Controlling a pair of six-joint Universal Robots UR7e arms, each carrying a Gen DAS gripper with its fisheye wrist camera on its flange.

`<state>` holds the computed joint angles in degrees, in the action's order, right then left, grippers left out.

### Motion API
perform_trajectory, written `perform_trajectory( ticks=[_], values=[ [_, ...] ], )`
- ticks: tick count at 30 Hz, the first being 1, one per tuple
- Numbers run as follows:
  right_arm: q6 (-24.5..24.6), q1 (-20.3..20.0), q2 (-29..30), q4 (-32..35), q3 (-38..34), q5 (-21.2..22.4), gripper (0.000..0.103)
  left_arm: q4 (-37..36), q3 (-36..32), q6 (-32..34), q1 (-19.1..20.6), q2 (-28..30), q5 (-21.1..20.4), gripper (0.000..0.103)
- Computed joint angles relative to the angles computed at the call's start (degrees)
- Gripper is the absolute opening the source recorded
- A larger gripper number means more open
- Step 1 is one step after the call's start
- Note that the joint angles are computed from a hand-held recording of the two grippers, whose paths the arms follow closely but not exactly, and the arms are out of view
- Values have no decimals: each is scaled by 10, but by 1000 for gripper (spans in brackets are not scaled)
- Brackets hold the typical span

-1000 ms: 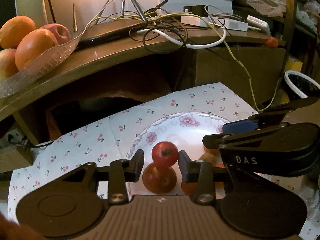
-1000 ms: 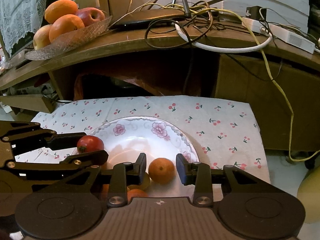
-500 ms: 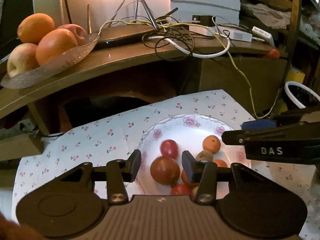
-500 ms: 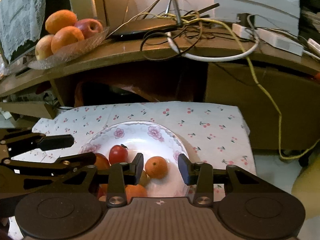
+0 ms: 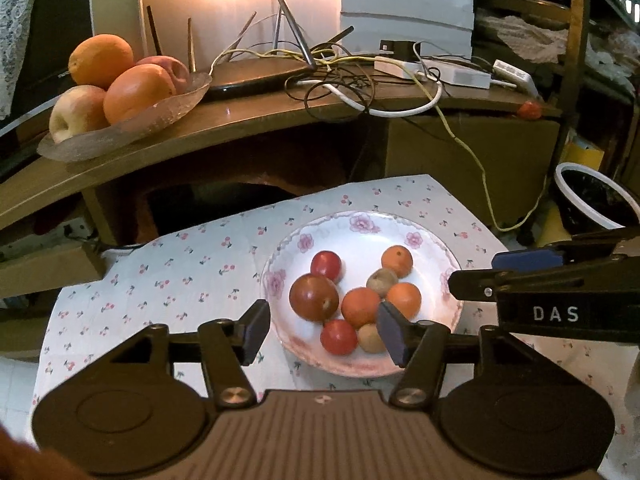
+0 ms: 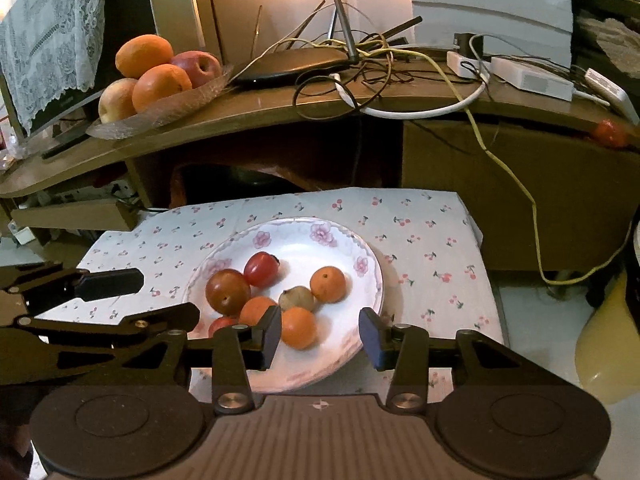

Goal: Organize fruits
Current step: 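Withdraw both open tools up and away from the plate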

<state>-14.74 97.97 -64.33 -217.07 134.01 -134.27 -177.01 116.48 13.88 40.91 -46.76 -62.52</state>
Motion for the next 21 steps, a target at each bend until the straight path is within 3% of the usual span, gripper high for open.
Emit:
perform_trajectory(
  ticks=[21],
  values=[
    [59,69,15,-46,61,-47,49,-47,99,-29,-44,-55,71,87]
  ],
)
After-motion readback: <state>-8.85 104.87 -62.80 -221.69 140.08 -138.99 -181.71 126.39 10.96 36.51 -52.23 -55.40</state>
